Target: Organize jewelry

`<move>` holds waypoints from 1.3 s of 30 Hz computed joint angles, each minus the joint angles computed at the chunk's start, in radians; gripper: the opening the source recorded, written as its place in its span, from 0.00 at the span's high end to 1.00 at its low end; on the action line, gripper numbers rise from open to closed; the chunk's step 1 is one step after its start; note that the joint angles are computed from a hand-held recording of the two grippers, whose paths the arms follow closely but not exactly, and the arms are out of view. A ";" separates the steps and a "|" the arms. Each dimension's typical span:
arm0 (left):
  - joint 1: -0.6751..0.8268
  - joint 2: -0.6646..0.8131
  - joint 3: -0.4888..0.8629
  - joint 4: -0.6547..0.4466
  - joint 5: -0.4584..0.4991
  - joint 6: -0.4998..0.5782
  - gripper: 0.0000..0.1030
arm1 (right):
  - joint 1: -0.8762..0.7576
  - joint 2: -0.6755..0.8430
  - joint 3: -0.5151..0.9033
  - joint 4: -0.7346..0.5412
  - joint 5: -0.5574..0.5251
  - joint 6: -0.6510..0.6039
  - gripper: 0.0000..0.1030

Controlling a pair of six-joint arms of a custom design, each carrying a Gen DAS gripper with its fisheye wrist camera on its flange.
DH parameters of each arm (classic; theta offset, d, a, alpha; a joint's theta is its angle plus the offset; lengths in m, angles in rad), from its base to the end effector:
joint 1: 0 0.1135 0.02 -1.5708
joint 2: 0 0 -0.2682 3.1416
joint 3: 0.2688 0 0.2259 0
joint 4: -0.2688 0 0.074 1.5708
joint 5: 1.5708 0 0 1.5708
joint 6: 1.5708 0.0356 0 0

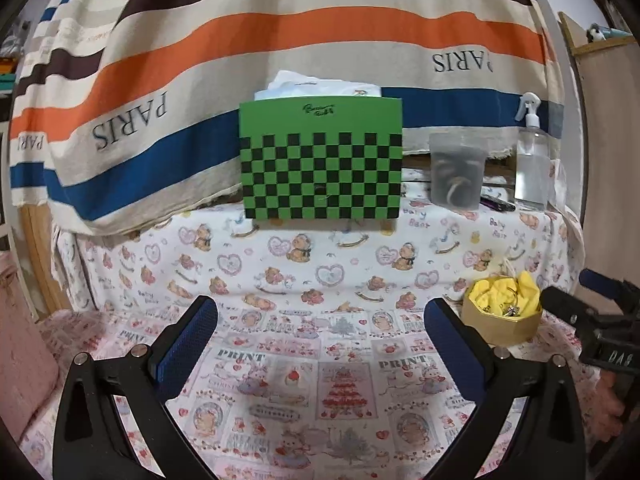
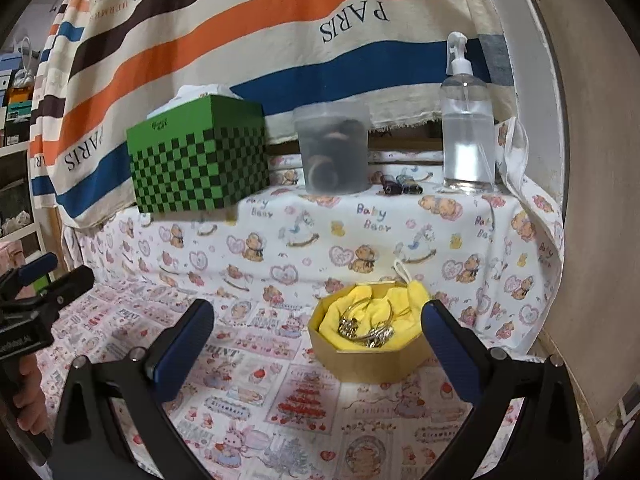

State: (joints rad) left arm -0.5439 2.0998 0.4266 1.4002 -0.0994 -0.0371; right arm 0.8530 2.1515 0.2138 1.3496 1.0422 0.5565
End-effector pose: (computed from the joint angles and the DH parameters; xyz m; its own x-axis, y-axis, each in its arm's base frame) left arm 0.2569 -0.1513 0.0928 -0.2466 0.1060 -0.9633 0.4243 0.9055 -0.0090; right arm 0.1689 0.1466 0.0619 -0.2609 0.1062 -0.9595 0.2714 0.9619 0.0327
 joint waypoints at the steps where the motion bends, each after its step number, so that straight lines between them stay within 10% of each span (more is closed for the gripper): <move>1: -0.002 0.004 -0.002 0.007 -0.001 -0.001 0.01 | 0.006 0.010 0.009 0.001 0.009 -0.012 0.00; 39: -0.022 0.069 0.041 -0.007 -0.058 -0.022 0.00 | 0.021 0.010 0.031 -0.048 0.040 -0.016 0.00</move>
